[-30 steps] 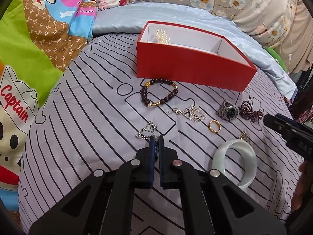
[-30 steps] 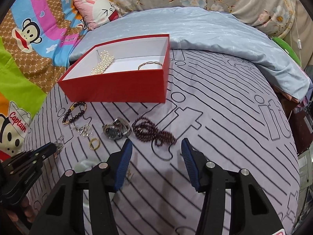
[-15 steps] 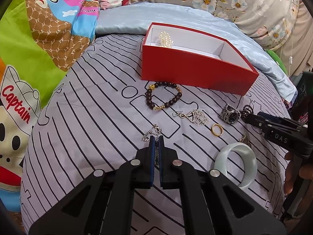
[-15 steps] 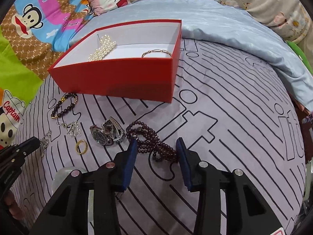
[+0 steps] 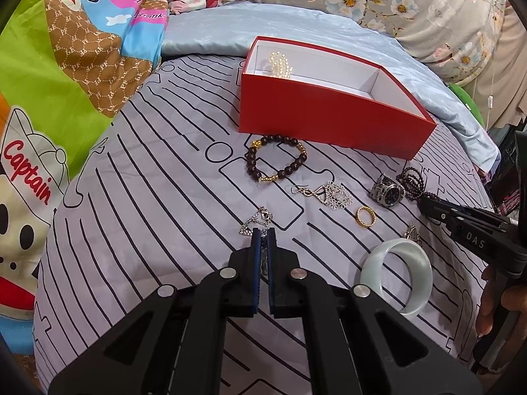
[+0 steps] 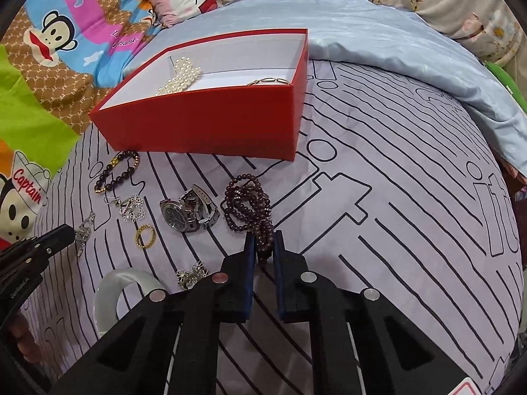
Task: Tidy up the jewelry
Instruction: 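Grasp the silver pendant with the left tool while the right grasps dark beads, then carry pendant and bead bracelet into the red box and open both tools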
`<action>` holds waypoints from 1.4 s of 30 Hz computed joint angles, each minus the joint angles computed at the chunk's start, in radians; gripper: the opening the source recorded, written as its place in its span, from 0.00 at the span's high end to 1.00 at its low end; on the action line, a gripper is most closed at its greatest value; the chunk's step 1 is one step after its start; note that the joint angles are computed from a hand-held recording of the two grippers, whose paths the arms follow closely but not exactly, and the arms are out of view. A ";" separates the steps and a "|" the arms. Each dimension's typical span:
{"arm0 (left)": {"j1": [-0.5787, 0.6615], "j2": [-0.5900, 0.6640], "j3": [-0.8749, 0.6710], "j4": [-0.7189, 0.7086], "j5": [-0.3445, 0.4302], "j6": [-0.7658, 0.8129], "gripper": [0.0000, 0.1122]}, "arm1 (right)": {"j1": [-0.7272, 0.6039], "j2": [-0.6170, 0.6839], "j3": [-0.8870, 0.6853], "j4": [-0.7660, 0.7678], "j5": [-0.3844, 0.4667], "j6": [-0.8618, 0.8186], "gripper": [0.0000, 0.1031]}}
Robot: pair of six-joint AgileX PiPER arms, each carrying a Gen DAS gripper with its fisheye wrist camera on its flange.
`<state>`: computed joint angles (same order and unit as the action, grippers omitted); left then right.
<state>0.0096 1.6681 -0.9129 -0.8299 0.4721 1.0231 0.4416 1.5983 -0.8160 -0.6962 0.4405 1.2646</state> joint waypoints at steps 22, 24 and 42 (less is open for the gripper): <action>0.050 -0.132 -0.031 -0.019 0.132 -0.002 0.98 | 0.139 -0.237 0.065 -0.107 0.146 0.220 0.91; 0.050 -0.148 -0.048 -0.019 0.151 -0.009 0.98 | 0.154 -0.255 0.052 -0.112 0.174 0.220 0.91; -0.083 -0.068 -0.419 0.051 0.166 -0.193 0.98 | 0.053 -0.215 -0.219 -0.078 0.223 -0.027 0.91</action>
